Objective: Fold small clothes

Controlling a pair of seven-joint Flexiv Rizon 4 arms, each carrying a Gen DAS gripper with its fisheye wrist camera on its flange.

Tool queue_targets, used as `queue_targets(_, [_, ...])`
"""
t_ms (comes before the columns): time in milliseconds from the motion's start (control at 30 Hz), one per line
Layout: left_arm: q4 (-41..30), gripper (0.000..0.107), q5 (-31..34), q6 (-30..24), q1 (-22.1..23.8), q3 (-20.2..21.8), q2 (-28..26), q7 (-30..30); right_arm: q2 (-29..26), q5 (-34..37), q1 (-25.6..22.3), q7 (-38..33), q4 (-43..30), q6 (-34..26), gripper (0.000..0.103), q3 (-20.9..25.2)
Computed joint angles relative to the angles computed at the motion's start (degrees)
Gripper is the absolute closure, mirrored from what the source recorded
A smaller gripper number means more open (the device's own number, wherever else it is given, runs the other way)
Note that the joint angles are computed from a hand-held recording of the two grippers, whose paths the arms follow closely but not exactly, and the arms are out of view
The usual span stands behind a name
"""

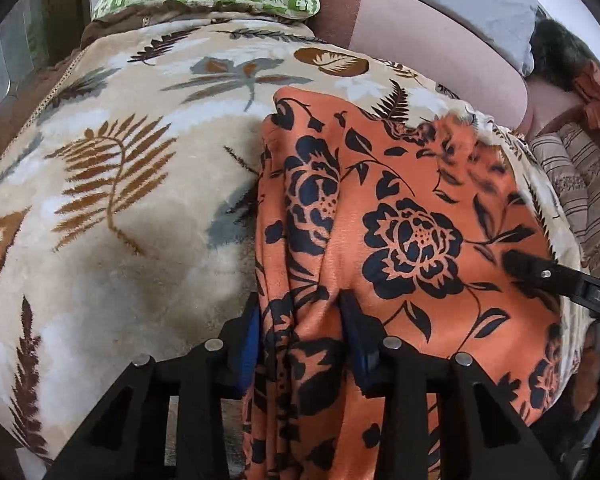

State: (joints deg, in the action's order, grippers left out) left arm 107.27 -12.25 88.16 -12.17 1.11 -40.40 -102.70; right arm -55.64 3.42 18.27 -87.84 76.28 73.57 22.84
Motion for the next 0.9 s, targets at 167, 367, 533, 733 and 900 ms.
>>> queue_targets(167, [0.2, 0.056, 0.3, 0.2, -1.3, 1.8, 0.3, -0.5, -3.7, 5.9, -4.1, 0.9, -4.8, -7.7, 0.041, 3.9])
queue_targets(367, [2.3, 0.056, 1.2, 2.4, -2.8, 3.6, 2.3, -1.5, -0.8, 15.4, -11.6, -7.6, 0.6, -9.0, 0.032, 11.8])
queue_targets(533, [4.4, 0.05, 2.3, 5.6, -5.7, 5.6, 3.9, -1.5, -2.4, 27.3, -18.6, -13.1, 4.0, -11.8, 0.032, 18.4])
queue_targets(733, [0.1, 0.043, 4.1, -0.5, -12.3, 12.6, 1.0, -2.8, -6.9, 37.7, -20.0, -17.3, 0.6, -11.9, 0.047, 21.2])
queue_targets(900, [-0.3, 0.04, 5.8, -1.8, -11.4, 12.3, 0.9, -5.0, 0.6, 36.3, -12.6, -17.0, 5.6, -5.3, 0.079, 13.0])
